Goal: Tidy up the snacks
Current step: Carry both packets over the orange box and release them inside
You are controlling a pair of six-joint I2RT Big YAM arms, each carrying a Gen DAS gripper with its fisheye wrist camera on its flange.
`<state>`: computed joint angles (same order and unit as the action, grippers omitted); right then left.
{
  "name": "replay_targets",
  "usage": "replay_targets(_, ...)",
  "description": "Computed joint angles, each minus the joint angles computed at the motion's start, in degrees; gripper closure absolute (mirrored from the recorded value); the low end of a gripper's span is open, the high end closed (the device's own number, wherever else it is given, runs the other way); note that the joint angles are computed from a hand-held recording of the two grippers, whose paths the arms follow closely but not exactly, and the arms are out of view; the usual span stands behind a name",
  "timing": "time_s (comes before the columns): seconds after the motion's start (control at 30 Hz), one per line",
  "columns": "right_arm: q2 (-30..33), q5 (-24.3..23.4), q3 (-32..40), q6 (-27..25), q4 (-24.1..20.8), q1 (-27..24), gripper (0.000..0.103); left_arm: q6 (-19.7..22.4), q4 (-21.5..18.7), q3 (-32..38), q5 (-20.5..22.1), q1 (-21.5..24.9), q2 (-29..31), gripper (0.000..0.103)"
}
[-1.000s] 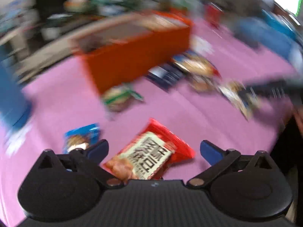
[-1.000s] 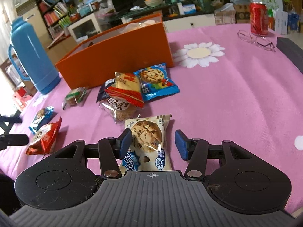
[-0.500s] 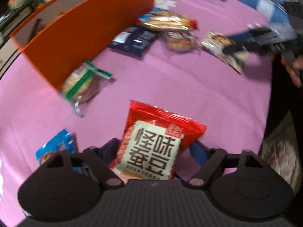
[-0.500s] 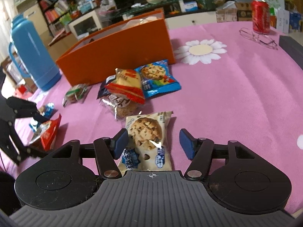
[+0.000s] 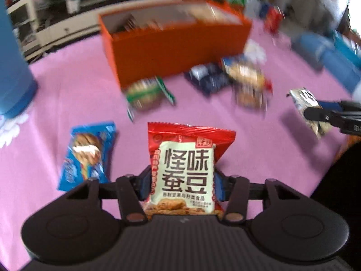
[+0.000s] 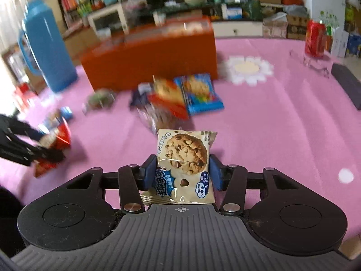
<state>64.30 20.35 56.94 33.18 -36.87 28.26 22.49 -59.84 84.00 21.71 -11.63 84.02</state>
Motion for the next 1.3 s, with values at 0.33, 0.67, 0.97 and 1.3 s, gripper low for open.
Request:
replay_targets(0.33,12.0,-5.2,18.2,-15.4,10.4,-8.8,0.071,-14.3,6.8,25.4,-2.9,-2.7,14.7,0.052)
replay_targets(0.67,38.7,-11.6,45.4,-19.8,1.4,-14.6,0.071,-14.9,-6.2,58.9,-11.8,-6.4,41.4,0.052)
replay_targets(0.97,35.1,-15.8,39.2,-16.6,8.4,-15.6,0.038,-17.5,12.8,36.4,-10.2,-6.1,26.7,0.013)
replay_targets(1.3,12.8,-8.3,9.4,-10.0,21.3,-13.5,0.012,-14.0,26.7,-3.2,-21.3,-4.9,-0.9,0.0)
